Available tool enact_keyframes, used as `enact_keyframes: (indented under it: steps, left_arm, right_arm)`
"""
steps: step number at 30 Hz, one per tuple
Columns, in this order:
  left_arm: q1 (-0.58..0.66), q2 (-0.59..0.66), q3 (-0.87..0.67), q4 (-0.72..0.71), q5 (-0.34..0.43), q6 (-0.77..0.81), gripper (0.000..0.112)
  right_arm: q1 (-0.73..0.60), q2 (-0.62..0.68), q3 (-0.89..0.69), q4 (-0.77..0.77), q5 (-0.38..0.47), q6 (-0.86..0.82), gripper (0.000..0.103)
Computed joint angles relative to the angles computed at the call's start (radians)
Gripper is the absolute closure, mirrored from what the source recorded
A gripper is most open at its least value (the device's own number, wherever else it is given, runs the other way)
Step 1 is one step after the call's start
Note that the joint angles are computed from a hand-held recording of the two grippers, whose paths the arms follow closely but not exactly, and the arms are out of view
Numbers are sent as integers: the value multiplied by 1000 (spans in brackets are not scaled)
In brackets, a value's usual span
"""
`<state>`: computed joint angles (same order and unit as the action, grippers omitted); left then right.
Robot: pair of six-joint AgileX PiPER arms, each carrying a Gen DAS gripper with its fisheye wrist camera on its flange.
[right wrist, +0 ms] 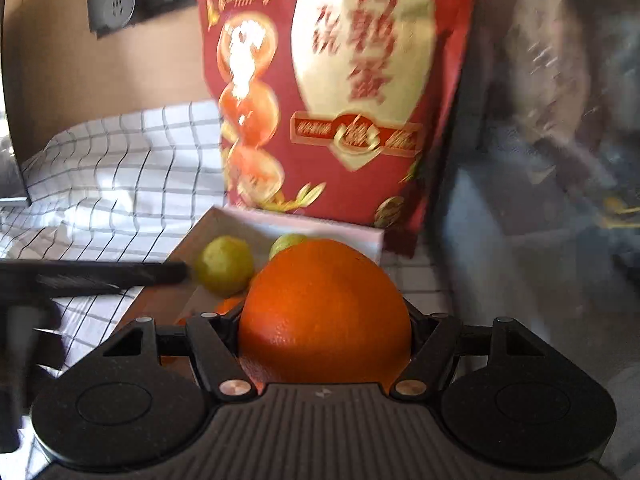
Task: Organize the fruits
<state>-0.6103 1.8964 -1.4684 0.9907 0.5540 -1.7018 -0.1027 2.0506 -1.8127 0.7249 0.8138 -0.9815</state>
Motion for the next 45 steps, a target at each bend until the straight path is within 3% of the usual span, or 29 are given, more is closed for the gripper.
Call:
enact_keyframes:
  steps: [2,5,10,14,17,21,28,31,39,42,45]
  left_arm:
    - [-58,-47,69,57,92,-106,63]
    - [-120,-82,146,73,138,-210,63]
    - [-210,-103,210,-12,228,-224,63]
    - [-263,-138,278,-45,279,-254,63]
    - [-278,-132,305,-53,289,-276,63]
    - [-316,-84,302,-8,330,-287,63]
    - [-346,32,236,77,395,-282,63]
    - [-349,70,211,114,408,-267,62]
    - [-343,137,136,140,431,-225,62]
    - [-344,155,123,161,440,-240,62]
    - [-340,164,110,164,439,-235,62]
  right_arm:
    - [23,46,-57,-14,28,13,32]
    - [74,106,-131,-36,37,52,32]
    - [169,224,-282,-84,39,99,32]
    - [209,320,-422,-169,97,177,30]
    - [186,261,-309,-59,39,61,30]
    - [104,147,-141,141,44,-97,24]
    - [-28,-219,507,499,-59,-694,18]
    - [-46,-283,670,551,-118,-798,16]
    - [41,-219,738,495,-336,-721,13]
    - [40,-204,741,542,-374,-716,4]
    - [22,-186,739,594,-352,-751,0]
